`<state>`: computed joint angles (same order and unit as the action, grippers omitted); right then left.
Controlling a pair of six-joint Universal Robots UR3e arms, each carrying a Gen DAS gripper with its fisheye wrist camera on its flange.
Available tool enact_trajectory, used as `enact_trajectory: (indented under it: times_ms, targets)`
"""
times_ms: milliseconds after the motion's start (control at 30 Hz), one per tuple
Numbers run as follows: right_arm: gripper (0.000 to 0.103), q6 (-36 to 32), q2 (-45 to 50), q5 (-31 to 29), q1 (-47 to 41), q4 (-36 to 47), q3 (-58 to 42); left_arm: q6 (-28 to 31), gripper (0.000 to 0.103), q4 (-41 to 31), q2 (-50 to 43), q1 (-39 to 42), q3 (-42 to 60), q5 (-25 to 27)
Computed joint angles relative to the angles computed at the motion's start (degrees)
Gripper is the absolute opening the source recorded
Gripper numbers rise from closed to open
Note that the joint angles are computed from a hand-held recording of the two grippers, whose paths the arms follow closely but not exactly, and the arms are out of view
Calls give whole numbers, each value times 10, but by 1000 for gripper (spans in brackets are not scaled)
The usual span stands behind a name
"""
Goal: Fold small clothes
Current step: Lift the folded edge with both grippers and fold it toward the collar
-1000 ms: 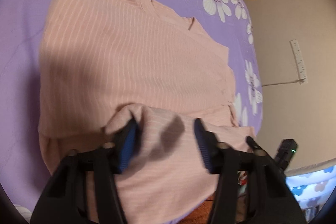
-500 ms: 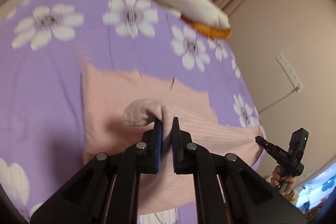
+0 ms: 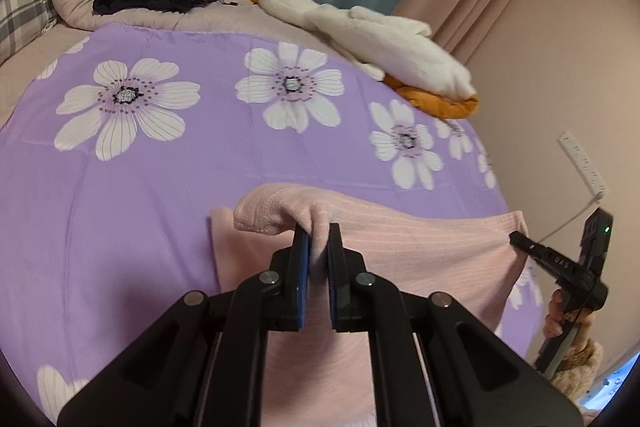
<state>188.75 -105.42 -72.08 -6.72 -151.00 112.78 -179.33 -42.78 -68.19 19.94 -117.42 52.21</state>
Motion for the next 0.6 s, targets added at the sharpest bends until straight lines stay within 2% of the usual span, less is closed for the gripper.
enact_trajectory:
  times_ms: [100, 233, 433, 600]
  targets:
    - [6, 2, 72, -18, 14, 3, -50, -16, 7, 51, -78, -32, 29, 46]
    - [6, 10, 154, -34, 26, 24, -111, -40, 7, 73, -161, -53, 67, 78]
    - [6, 20, 246, -92, 56, 39, -172, -46, 8, 86, -257, -92, 115, 136]
    - [6, 30, 296, -105, 58, 58, -201, -48, 12, 80, -313, -114, 144, 195]
